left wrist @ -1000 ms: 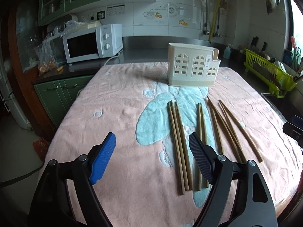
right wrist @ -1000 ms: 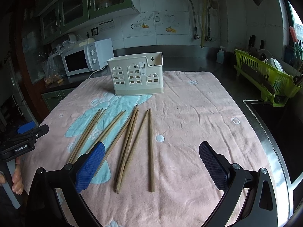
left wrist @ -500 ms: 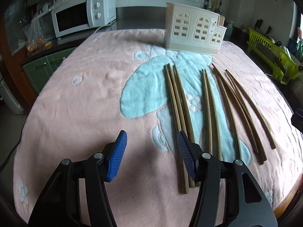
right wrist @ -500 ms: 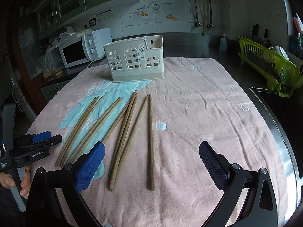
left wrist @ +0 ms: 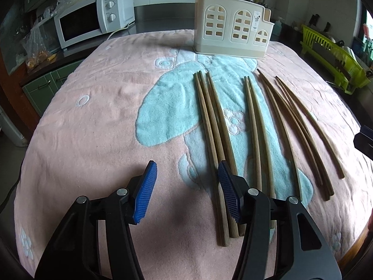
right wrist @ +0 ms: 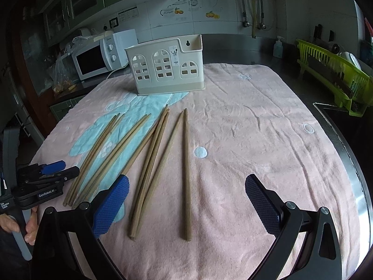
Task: Organize utensils
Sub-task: 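Lower left gripper and close on a wooden chopstick while right gripper grasps another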
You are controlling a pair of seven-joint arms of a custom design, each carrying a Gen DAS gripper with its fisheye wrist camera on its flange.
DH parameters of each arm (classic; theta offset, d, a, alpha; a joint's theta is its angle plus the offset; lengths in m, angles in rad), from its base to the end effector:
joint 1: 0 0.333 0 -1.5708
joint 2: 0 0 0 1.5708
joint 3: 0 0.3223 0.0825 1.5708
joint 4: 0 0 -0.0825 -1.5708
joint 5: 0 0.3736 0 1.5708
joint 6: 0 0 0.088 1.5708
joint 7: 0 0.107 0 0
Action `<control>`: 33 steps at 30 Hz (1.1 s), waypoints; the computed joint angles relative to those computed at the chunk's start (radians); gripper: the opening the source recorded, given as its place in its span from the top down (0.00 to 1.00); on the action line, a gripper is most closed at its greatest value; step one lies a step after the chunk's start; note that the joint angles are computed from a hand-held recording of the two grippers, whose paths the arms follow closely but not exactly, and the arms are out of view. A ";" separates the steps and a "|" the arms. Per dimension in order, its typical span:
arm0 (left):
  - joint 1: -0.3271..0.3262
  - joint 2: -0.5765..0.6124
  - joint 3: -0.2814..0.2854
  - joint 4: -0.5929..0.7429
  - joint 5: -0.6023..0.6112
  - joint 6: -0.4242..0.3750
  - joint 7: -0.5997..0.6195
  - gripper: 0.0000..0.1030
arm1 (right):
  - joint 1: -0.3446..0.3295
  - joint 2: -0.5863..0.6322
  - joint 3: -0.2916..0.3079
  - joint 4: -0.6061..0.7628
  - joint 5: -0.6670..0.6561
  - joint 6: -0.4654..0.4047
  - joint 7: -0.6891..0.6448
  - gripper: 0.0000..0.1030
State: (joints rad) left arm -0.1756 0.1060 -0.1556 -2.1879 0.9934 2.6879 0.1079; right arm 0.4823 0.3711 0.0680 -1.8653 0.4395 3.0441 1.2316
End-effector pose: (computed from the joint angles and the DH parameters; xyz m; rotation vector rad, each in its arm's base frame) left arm 0.5245 -0.2075 0.3846 -2.0625 1.5067 -0.5576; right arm 0.5927 0.3189 0.4212 -1.9966 1.2467 -0.3864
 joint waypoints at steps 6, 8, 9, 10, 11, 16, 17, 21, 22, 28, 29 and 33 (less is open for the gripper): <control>-0.007 0.009 -0.004 0.012 -0.008 0.003 -0.001 0.60 | -0.005 0.015 0.004 0.016 0.002 -0.014 -0.002 0.06; -0.013 0.012 -0.005 0.017 -0.003 -0.008 -0.014 0.62 | 0.002 0.017 -0.004 0.019 -0.004 -0.017 0.003 0.06; -0.014 0.013 -0.005 0.019 -0.003 -0.010 -0.019 0.63 | 0.001 0.019 -0.003 0.020 -0.003 -0.019 0.004 0.06; -0.014 0.013 -0.004 0.019 -0.003 -0.006 -0.025 0.63 | -0.004 0.020 0.001 0.022 0.000 -0.019 0.001 0.07; -0.013 0.014 -0.002 0.018 -0.001 0.002 -0.033 0.64 | -0.006 0.021 0.002 0.023 0.002 -0.019 0.000 0.06; -0.016 0.022 0.000 0.023 0.018 0.025 -0.051 0.68 | -0.020 0.024 0.019 0.027 0.018 -0.019 -0.015 0.06; -0.015 0.021 -0.001 0.021 0.007 0.034 -0.045 0.68 | -0.021 0.024 0.021 0.028 0.020 -0.019 -0.019 0.06; -0.024 0.028 0.000 0.023 0.029 0.041 -0.050 0.69 | -0.026 0.023 0.023 0.025 0.030 -0.014 -0.027 0.07; -0.022 0.026 0.001 0.021 0.025 0.048 -0.050 0.69 | -0.028 0.023 0.024 0.023 0.034 -0.011 -0.029 0.06; -0.004 0.015 0.012 -0.005 0.018 0.123 -0.070 0.73 | -0.035 0.021 0.029 0.022 0.050 -0.008 -0.039 0.07; 0.001 0.011 0.015 -0.014 0.026 0.151 -0.080 0.74 | -0.037 0.020 0.031 0.020 0.053 -0.006 -0.042 0.07; 0.002 0.001 0.017 -0.018 0.056 0.149 -0.114 0.77 | -0.046 0.019 0.041 0.020 0.069 -0.001 -0.054 0.07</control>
